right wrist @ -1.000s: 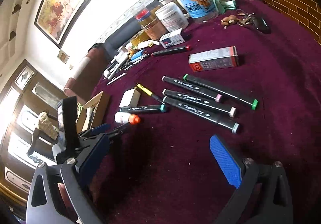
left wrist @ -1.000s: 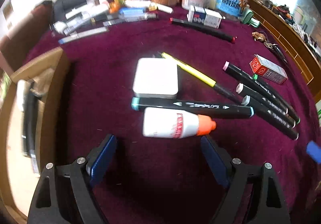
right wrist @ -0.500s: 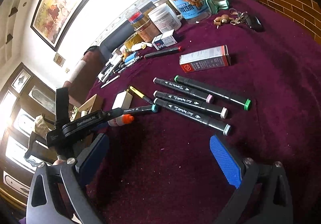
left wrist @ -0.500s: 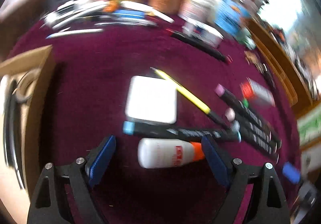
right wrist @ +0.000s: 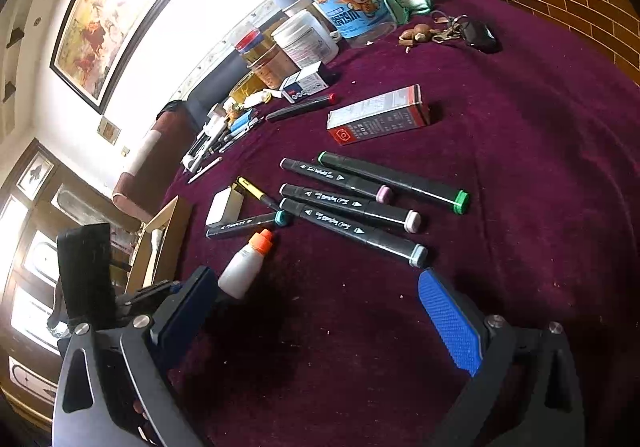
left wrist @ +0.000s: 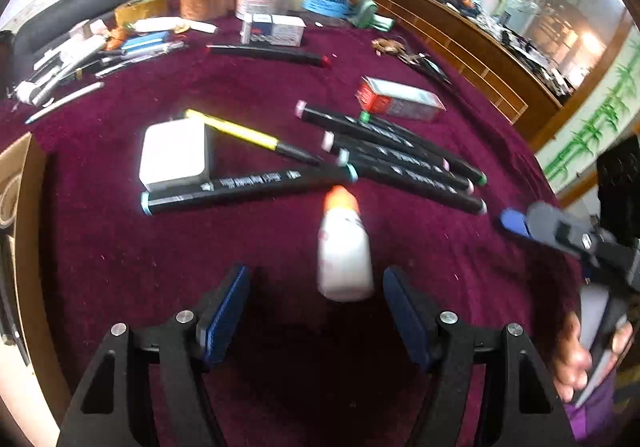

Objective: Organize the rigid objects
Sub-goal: 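Approach and grasp the white bottle with orange cap with the left tool, then lift the bottle with the left tool while the right tool grasps a teal-capped black marker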

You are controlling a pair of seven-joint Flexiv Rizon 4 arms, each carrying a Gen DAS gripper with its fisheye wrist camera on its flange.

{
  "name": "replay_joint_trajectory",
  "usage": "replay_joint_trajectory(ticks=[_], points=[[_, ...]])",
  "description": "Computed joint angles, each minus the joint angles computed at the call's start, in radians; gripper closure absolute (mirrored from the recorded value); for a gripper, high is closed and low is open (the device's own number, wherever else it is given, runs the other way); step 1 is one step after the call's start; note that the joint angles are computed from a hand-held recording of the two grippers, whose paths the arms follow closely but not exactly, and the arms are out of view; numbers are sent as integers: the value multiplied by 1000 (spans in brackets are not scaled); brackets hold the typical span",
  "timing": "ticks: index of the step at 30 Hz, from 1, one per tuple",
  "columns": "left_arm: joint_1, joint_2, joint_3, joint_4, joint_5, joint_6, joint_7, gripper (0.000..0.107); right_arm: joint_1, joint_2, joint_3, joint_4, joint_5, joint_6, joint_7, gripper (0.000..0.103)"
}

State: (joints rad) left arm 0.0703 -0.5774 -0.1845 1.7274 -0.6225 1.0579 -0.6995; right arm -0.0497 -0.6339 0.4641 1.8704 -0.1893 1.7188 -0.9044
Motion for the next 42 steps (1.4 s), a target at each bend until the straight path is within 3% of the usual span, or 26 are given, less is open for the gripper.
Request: replay_joint_trajectory(ticks=[3,7,9,10,11,13,16,22,26,28,31,34,37,39,42], points=[[-25,-34,6,-45,24,3,-39,34,4,3,-1,3,3,3,2,2],[-106,-63,71,-70,147,67,-129,34,33,27,-39,18,8,5,10,2],[-119,-61,77,-44,189,150,-152,50,57,46,-72,27,9,-4,13,2],[-120,-56,80,-31,205,183,-166,70,65,53,-82,30,11,-8,13,2],[-94,-50,54,-23,195,175,-162,80,71,58,-90,32,11,-13,11,2],[-31,-34,2,-4,140,141,-154,80,84,69,-108,35,15,-21,7,1],[52,9,-66,65,42,166,-99,80,86,69,-108,20,15,-48,-8,1],[210,166,-193,247,-350,149,125,79,71,20,-27,-109,6,-187,-116,1],[222,247,-177,321,-544,147,231,79,160,-12,-81,-229,-32,-311,-178,1],[209,273,-158,347,-624,169,283,79,184,-44,-72,-297,-43,-373,-241,1],[182,293,-120,366,-696,203,341,79,233,-110,-61,-424,-74,-520,-356,1],[156,302,-82,371,-746,208,377,79,324,-164,-142,-524,-128,-612,-399,1],[130,309,-44,371,-806,222,423,79,382,-214,-201,-609,-151,-691,-453,12],[113,306,-18,366,-824,222,432,79,394,-250,-205,-677,-129,-767,-501,39],[92,292,24,353,-834,208,428,79,418,-277,-237,-727,-103,-820,-537,59]])
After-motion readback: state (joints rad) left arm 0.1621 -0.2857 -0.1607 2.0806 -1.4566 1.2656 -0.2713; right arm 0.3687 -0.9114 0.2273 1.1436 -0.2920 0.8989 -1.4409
